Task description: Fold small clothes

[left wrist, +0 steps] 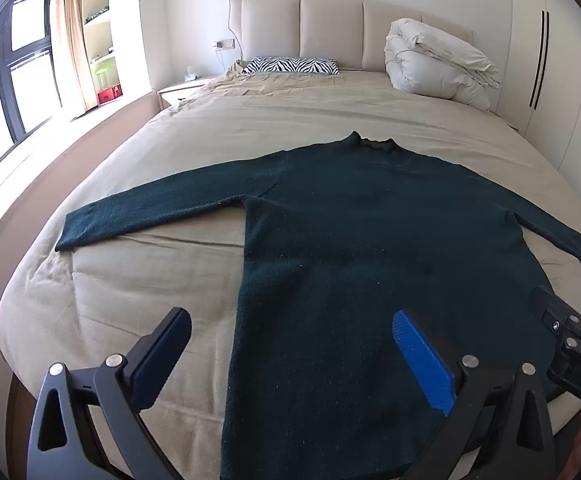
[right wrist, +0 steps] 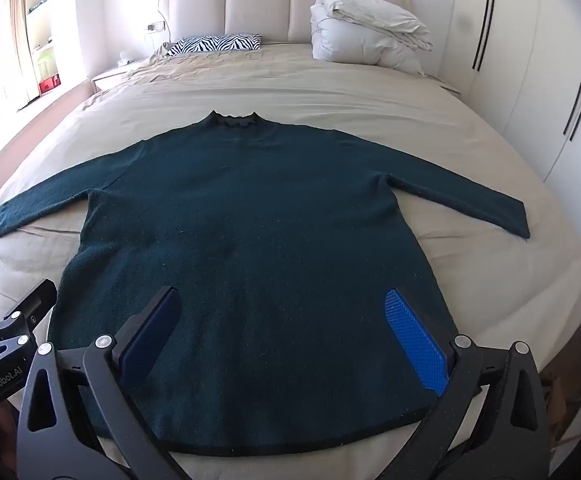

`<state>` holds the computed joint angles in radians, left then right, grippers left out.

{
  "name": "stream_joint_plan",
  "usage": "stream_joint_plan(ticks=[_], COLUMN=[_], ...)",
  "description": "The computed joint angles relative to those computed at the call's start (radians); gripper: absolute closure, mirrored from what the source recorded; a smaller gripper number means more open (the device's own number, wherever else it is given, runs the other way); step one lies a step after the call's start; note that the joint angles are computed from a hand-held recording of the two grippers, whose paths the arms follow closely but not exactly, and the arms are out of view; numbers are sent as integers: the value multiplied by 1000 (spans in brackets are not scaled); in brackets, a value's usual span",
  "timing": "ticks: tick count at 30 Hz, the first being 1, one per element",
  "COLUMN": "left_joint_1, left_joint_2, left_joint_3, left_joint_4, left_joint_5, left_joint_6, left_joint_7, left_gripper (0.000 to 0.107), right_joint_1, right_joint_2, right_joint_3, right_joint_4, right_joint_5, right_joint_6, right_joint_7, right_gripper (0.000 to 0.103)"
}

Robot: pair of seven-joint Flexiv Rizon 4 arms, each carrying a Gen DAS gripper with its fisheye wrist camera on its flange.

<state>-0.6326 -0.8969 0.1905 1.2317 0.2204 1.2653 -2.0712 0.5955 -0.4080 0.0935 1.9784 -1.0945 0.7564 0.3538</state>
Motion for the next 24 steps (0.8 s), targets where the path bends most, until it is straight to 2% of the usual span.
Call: stream_joint_plan(ticks=[16, 24], left_joint_1=[3, 6], left_joint_2=[2, 4], left_joint_3=[-3, -2], left_joint_4=[-3, 24], left_joint_5=[1, 3], left_joint_6=[-10, 16], left_joint_7=[5, 5], left_gripper=[4, 4], right_joint_1=[-1, -1], right_joint_2=[10, 11], right_joint_3=[5, 9], right_joint_4=[22, 20], right_joint_5=[-12, -6], right_joint_6=[4, 2], right_joint_7=[13, 12], right_gripper=[0, 0])
